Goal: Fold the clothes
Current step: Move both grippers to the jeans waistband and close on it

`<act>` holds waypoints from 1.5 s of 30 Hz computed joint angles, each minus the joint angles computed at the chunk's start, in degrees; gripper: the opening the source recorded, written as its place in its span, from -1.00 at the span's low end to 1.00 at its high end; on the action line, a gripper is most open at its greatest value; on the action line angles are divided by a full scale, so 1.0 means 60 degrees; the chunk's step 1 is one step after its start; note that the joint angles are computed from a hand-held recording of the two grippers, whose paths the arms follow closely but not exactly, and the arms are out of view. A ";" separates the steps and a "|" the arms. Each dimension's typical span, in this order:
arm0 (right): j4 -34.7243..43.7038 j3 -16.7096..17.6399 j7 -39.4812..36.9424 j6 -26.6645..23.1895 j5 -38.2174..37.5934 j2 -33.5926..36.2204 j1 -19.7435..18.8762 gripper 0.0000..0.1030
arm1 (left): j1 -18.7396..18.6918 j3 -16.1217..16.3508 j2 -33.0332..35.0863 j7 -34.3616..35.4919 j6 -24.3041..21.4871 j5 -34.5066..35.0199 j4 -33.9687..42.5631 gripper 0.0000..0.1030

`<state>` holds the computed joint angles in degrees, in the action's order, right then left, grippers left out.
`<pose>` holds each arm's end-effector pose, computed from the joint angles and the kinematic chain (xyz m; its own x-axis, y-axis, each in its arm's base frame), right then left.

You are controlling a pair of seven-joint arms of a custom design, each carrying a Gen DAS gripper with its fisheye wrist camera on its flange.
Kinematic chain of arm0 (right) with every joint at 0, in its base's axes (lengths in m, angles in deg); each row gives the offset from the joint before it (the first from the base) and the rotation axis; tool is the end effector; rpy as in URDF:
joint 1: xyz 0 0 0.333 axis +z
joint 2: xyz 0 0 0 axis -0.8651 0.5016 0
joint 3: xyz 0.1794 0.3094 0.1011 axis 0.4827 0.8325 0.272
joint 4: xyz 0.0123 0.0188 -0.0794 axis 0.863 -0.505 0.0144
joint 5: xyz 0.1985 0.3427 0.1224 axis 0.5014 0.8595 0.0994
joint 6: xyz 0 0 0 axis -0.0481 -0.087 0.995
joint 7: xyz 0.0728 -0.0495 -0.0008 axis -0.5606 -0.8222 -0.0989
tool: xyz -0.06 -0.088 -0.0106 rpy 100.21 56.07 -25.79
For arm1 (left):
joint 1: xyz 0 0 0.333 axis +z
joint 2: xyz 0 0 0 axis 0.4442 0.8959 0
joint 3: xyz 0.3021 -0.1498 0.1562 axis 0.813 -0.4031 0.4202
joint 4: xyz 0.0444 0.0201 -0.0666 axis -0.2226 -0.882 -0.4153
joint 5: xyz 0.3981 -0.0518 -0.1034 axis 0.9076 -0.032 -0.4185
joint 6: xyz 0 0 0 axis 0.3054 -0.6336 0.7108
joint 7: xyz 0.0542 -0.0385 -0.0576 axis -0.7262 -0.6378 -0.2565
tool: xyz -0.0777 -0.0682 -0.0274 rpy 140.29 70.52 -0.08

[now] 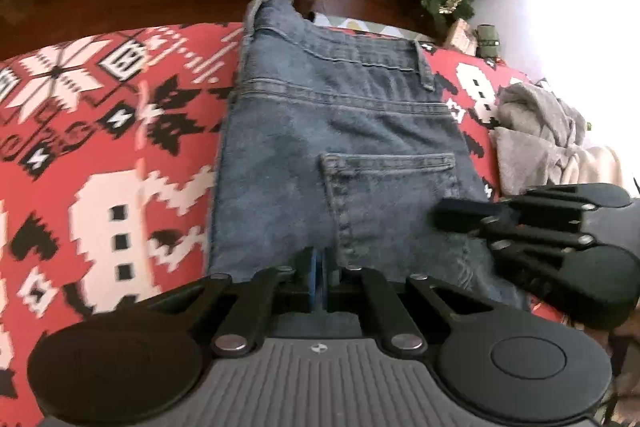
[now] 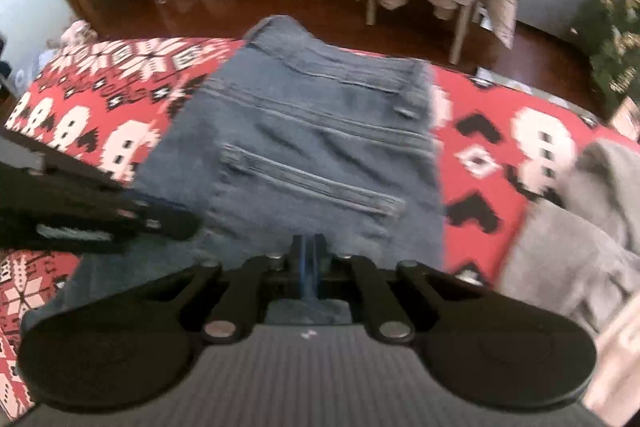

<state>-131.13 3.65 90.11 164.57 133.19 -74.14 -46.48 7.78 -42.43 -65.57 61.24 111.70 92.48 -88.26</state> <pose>0.4984 0.1104 0.3588 0.5561 -0.8239 -0.1091 -0.7659 -0.4570 -0.4523 0.4204 -0.3007 0.3748 0.2169 -0.9213 0.3226 -0.8889 -0.3230 -0.3247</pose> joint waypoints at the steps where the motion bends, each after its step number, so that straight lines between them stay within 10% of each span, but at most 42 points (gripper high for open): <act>1: -0.0069 -0.0056 0.0032 0.0070 -0.0223 -0.0065 -0.0054 -0.97 | 0.0008 0.0003 -0.0092 -0.0057 -0.0026 0.0080 -0.0027 -0.94; 13: -0.0203 -0.0334 0.1259 0.0449 -0.1793 -0.0125 -0.0582 -0.76 | 0.0209 -0.0095 0.0601 0.0825 0.0094 0.0408 0.0609 -0.94; 26: 0.0459 -0.0330 0.0358 0.0177 -0.0654 0.0448 -0.0542 -0.79 | 0.0345 -0.0084 0.0371 0.0806 -0.0037 0.0247 0.0374 -0.95; 34: 0.0764 -0.0247 -0.0175 0.0035 0.0004 0.0314 -0.0722 -0.78 | 0.0542 0.0280 0.0434 -0.0679 -0.0205 0.2310 0.0894 -0.95; 45: 0.1714 0.0103 -0.1068 0.0005 0.0448 0.1443 -0.0379 -1.00 | 0.1202 -0.0243 0.0899 0.1837 0.0401 0.0305 0.0831 -0.94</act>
<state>-120.84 4.27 83.70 164.60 135.87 -65.48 -48.75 14.99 -43.88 -60.17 72.26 114.11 94.31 -83.27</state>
